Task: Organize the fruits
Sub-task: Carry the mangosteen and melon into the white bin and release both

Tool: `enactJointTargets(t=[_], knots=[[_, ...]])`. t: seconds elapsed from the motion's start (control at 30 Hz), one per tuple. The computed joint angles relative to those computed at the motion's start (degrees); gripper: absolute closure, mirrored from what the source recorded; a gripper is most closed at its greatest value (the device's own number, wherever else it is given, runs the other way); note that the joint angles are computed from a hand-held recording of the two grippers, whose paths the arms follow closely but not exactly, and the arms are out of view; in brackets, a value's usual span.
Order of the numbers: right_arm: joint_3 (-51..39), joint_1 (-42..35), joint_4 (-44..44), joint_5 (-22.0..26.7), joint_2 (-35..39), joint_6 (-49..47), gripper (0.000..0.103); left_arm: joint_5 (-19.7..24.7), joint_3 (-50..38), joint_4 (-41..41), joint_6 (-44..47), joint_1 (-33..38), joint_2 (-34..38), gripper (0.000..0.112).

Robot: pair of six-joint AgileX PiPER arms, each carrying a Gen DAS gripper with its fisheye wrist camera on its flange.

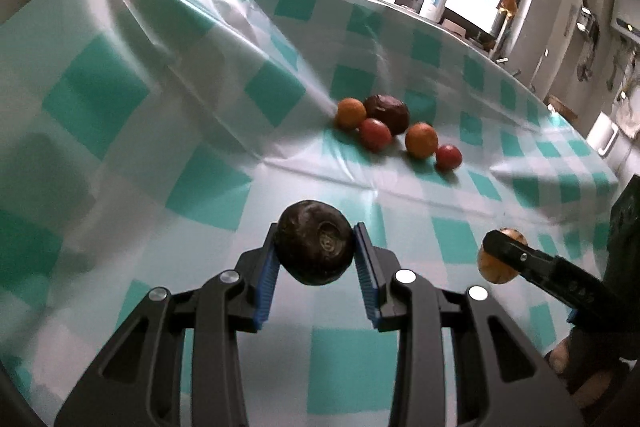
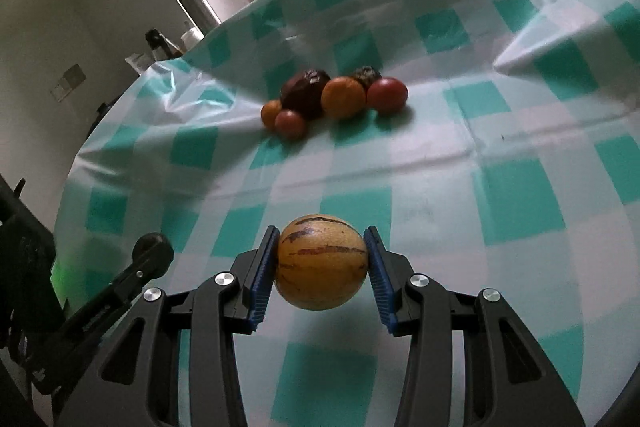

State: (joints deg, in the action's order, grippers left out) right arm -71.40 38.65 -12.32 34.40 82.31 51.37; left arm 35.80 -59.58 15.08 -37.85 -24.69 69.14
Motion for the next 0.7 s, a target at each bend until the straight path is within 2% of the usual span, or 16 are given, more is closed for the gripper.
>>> enactJointTargets(t=[0.13, 0.23, 0.5, 0.7], knots=[[3.3, 2.4, -3.0, 1.3, -4.8, 3.4, 0.060, 2.0, 1.1, 5.0, -4.3, -5.2, -1.8, 0.076], [5.5, 4.4, -6.3, 3.1, -8.8, 6.3, 0.060, 4.2, 1.1, 10.7, -9.6, -11.7, -2.4, 0.076], [12.2, 9.5, -13.2, 8.2, -19.5, 13.6, 0.060, 9.5, -0.5, 20.0, -18.9, -26.3, 0.3, 0.076], [17.7, 16.3, -20.5, 15.0, -28.5, 21.8, 0.060, 14.3, -2.3, 25.6, -23.5, -37.1, 3.0, 0.076]])
